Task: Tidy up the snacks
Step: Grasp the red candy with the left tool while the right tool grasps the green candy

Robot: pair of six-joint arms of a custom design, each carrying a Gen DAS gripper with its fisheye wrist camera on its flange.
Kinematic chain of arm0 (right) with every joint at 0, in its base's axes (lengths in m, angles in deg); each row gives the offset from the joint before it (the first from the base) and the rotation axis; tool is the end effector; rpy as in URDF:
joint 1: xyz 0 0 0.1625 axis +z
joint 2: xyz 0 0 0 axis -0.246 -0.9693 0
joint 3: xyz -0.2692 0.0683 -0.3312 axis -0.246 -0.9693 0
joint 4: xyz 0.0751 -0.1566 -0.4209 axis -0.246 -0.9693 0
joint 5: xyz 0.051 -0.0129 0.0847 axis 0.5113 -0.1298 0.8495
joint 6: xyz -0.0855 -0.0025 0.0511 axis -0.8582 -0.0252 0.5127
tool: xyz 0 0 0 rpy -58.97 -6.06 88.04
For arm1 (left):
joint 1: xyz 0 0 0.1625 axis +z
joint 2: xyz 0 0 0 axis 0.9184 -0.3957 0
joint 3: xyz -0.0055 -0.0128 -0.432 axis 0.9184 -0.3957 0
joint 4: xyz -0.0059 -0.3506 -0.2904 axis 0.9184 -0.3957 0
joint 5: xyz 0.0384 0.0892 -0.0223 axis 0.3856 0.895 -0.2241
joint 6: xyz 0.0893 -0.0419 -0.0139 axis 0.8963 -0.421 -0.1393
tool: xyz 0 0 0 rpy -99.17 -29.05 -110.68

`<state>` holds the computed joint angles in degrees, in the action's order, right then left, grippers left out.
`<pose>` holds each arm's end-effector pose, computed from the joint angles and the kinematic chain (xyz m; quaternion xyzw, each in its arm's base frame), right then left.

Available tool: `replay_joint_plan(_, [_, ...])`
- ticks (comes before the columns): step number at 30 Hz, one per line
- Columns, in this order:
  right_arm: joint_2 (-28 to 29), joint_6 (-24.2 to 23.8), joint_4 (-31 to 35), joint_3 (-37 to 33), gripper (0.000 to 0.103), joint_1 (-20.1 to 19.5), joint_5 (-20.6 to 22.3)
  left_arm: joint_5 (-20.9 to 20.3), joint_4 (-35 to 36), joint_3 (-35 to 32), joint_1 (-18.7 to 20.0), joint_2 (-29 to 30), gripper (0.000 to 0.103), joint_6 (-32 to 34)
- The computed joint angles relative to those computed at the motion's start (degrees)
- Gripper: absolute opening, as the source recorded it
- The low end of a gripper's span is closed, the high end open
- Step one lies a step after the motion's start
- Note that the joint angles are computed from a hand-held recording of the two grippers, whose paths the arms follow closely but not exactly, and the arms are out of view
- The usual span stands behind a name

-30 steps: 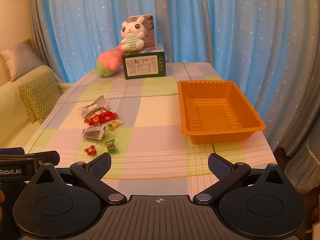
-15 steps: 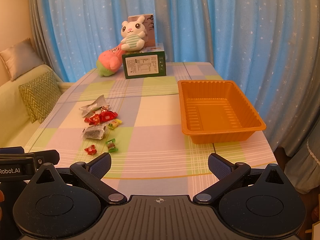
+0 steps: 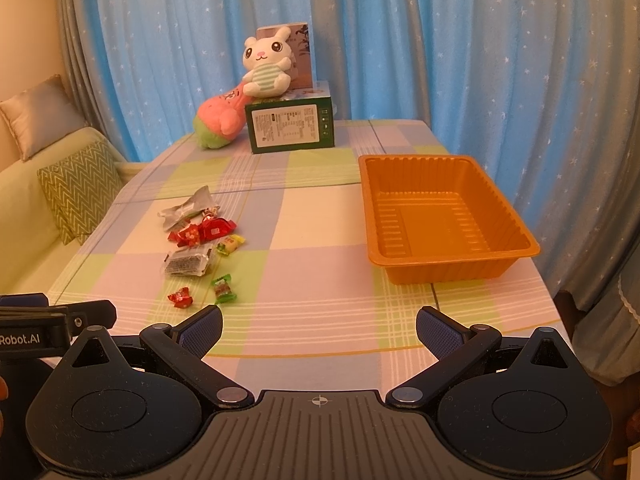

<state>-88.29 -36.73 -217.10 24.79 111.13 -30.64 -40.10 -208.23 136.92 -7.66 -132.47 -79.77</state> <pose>0.1998 -0.7859 0.1398 0.2832 -0.8790 0.3128 0.2221 -0.1844 -0.7307 0.1672 0.0295 0.8431 -0.4075 0.3497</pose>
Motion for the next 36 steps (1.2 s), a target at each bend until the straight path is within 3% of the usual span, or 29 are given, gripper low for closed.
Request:
replay_joint_plan(13, [6.50, -0.98, 4.69, -7.72, 0.102, -1.15, 1.95, -6.59, 5.82, -7.44, 6.47, 2.84, 0.084, -1.32])
replay_joint_plan(20, [11.10, -0.93, 8.19, -14.28, 0.102, -1.95, 2.71, -8.96, 9.23, -14.14, 9.54, 7.28, 0.058, -4.06])
replay_joint_plan(23, [13.03, -1.09, 10.38, -17.28, 0.092, -2.36, 2.71, -10.22, 8.53, -16.27, 10.64, 8.94, 0.050, -4.95])
replay_joint_plan(29, [15.96, 0.02, 13.68, -21.89, 0.088, -3.14, 3.18, -11.03, 7.97, -19.59, 12.07, 11.62, 0.037, -5.42])
replay_joint_plan(35, [17.64, -0.33, 16.04, -24.35, 0.084, -3.38, 4.15, -9.11, 6.08, -20.98, 12.06, 13.46, 0.029, -1.46])
replay_joint_plan(36, [17.84, -0.47, 16.22, -24.56, 0.083, -3.38, 4.43, -8.75, 6.15, -21.17, 12.00, 13.62, 0.023, -0.75])
